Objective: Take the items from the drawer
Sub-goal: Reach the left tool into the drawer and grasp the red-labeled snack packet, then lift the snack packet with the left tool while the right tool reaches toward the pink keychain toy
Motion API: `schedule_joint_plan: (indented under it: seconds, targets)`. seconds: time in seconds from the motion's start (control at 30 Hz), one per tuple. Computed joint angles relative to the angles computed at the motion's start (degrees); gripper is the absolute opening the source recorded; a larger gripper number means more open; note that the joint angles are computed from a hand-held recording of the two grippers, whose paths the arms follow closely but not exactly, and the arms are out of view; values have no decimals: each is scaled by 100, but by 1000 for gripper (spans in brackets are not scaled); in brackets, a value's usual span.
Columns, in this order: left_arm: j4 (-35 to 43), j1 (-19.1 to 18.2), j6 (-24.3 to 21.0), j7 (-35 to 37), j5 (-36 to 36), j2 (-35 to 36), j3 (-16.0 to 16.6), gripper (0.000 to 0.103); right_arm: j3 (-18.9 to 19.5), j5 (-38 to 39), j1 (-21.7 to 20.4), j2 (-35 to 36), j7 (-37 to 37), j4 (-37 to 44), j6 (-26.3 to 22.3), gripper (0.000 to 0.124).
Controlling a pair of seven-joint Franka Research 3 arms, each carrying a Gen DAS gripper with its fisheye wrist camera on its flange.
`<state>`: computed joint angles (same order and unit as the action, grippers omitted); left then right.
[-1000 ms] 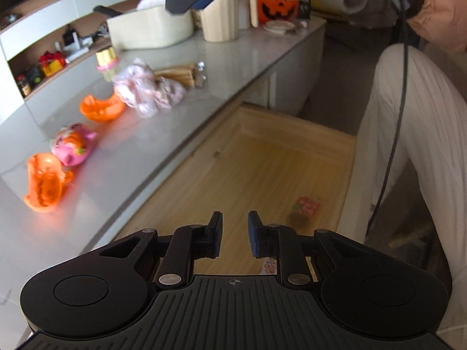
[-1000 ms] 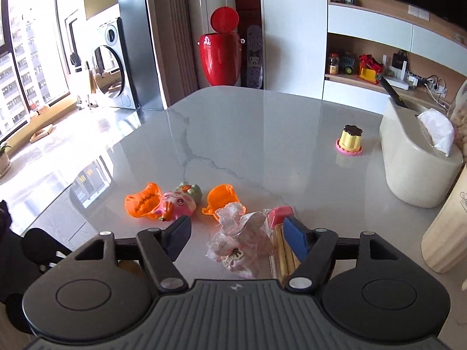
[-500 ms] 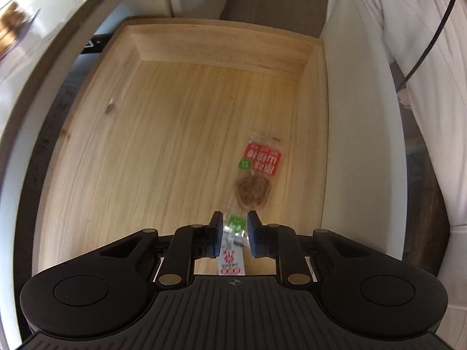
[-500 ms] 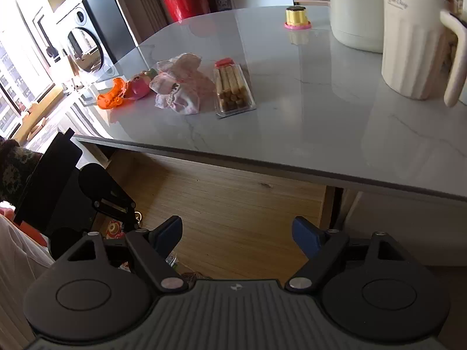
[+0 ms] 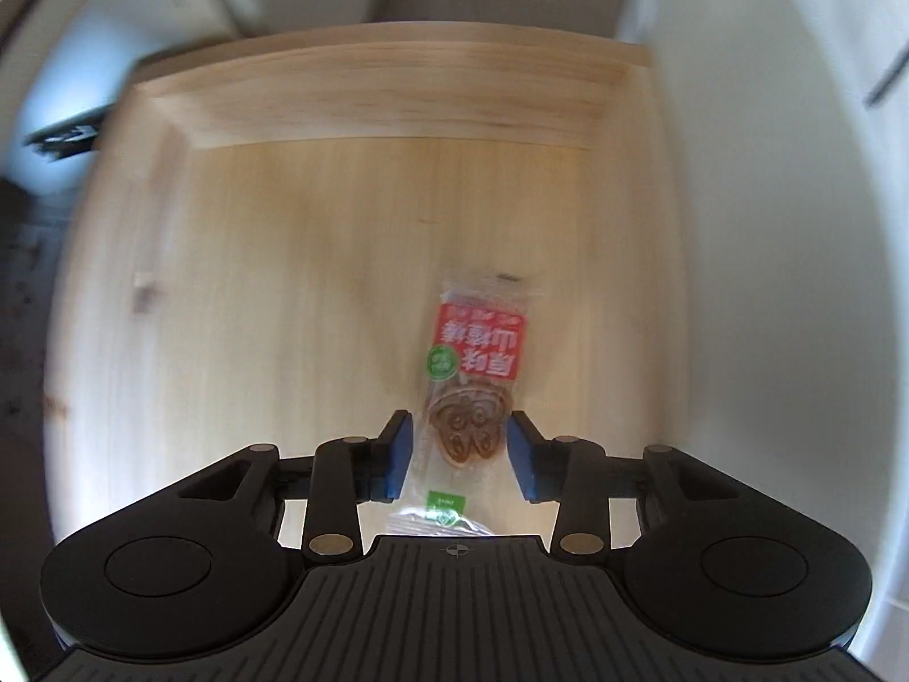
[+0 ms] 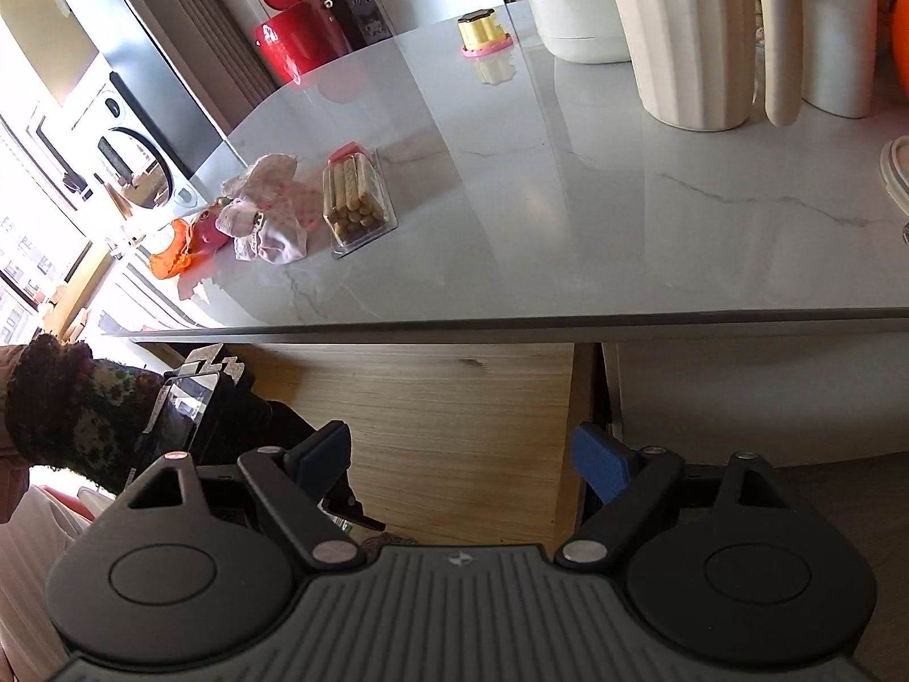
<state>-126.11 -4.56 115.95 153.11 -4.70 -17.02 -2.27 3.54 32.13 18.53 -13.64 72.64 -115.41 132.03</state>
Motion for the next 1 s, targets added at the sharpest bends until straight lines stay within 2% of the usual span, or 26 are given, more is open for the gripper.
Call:
schedule_joint_plan:
  seconds: [0.03, 0.1, 0.33, 0.5, 0.57, 0.67, 0.77, 0.9, 1.0]
  targets:
    - [-207, 36, 420, -117, 215, -82, -77, 43, -8, 27, 5, -1, -16, 0, 5, 86]
    - [-302, 47, 678, -259, 344, -70, -81, 46, -11, 54, 9, -16, -38, -13, 30, 86]
    - [-25, 118, 419, -628, -38, 178, 61, 46, 10, 25, 14, -11, -9, -15, 77, 87]
    - [468, 373, -231, -1287, -413, 533, 151, 39, 54, -165, 0, 13, 122, -8, 109, 87]
    - [521, 481, -406, -1309, -520, 499, 201, 39, 76, -238, 8, 33, 170, 20, 105, 87]
    - [337, 663, -476, -1123, -940, -23, 447, 39, 126, -424, 31, 81, 234, 88, -12, 87]
    - [-8, 803, -438, -1369, -1459, -867, 777, 39, 181, -593, 94, 204, 236, 248, -327, 87]
    - [-576, 1182, 99, -1776, -1592, -1917, 1288, 39, 325, -822, 265, 612, 108, 740, -941, 87]
    - [-974, 1305, 372, -2127, -1862, -2474, 1761, 39, 557, -1189, 524, 1105, -174, 1304, -1279, 87]
